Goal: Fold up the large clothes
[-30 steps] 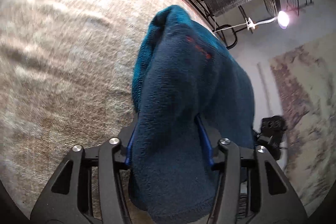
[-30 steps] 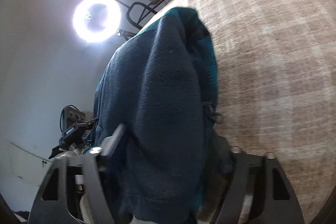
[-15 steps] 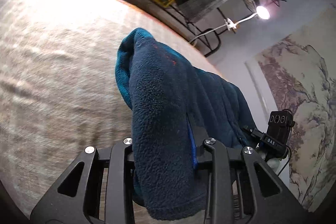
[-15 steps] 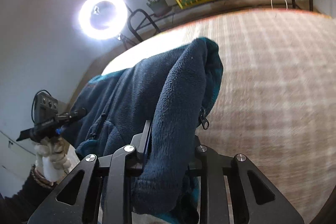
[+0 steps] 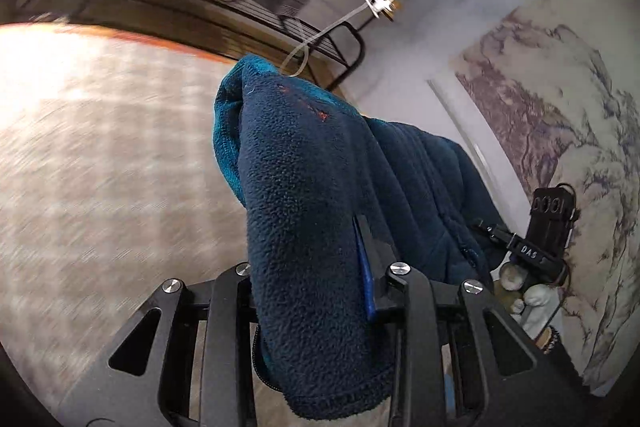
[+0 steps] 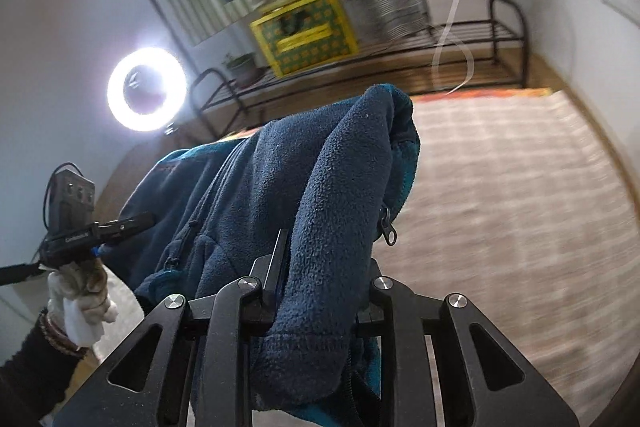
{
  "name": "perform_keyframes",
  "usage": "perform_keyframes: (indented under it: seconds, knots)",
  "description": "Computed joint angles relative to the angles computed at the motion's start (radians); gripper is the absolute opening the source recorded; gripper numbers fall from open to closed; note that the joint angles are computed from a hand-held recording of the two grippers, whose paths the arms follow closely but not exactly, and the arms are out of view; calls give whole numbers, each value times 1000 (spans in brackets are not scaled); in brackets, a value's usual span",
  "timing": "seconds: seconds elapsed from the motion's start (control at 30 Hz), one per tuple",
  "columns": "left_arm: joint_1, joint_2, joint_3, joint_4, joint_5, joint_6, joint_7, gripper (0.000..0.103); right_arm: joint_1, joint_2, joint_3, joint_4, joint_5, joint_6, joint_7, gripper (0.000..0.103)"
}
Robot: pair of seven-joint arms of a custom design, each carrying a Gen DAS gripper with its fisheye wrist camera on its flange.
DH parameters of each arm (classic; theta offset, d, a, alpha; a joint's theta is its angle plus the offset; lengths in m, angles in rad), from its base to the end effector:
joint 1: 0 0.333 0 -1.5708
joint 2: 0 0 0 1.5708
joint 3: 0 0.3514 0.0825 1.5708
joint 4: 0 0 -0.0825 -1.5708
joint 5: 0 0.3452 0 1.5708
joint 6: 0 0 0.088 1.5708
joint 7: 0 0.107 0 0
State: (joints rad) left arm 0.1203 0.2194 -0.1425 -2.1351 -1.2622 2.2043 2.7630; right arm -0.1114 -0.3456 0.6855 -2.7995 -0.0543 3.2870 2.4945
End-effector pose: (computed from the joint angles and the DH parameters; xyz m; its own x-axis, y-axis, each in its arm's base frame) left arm 0.5468 -0.0416 0.3728 -0.4127 -0.6080 0.6782 -0.8806 0.0759 -0.4678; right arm 0.3177 0.2260 0.4382 -0.0863 -0.9213 -0.3791 -0.7415 0.3135 -0.5931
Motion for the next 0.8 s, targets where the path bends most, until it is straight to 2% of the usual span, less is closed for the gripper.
perform_keyframes:
  seconds: [0.1, 0.17, 0.3, 0.43, 0.53, 0.6, 0.73, 0.77, 0.8]
  knots:
    - [-63, 45, -45, 61, -7, 69, -11, 28, 8, -47, -81, -34, -9, -17, -25, 20]
    - [-102, 96, -76, 126, -12, 108, -35, 28, -17, -69, -114, -50, -18, -23, -45, 20]
    - [-151, 197, -125, 252, 0, 173, -96, 27, -127, -70, -128, -46, -48, -27, -97, 19]
    - [-195, 296, -177, 374, 48, 253, -148, 27, -292, -36, -65, -11, -77, -16, -139, 19]
    - [-217, 364, -212, 448, 94, 305, -182, 27, -416, -11, -5, -3, -74, 20, -170, 19]
    - [-228, 405, -232, 492, 126, 334, -210, 27, -515, 5, 66, 3, -52, 47, -196, 19]
    - [-259, 487, -255, 577, 210, 402, -261, 27, -742, 44, 265, 23, 6, 86, -249, 19]
    - [-263, 505, -260, 592, 230, 413, -277, 27, -825, 50, 346, 32, 22, 85, -264, 19]
    - [-268, 522, -262, 606, 252, 421, -298, 27, -878, 51, 400, 36, 35, 83, -275, 19]
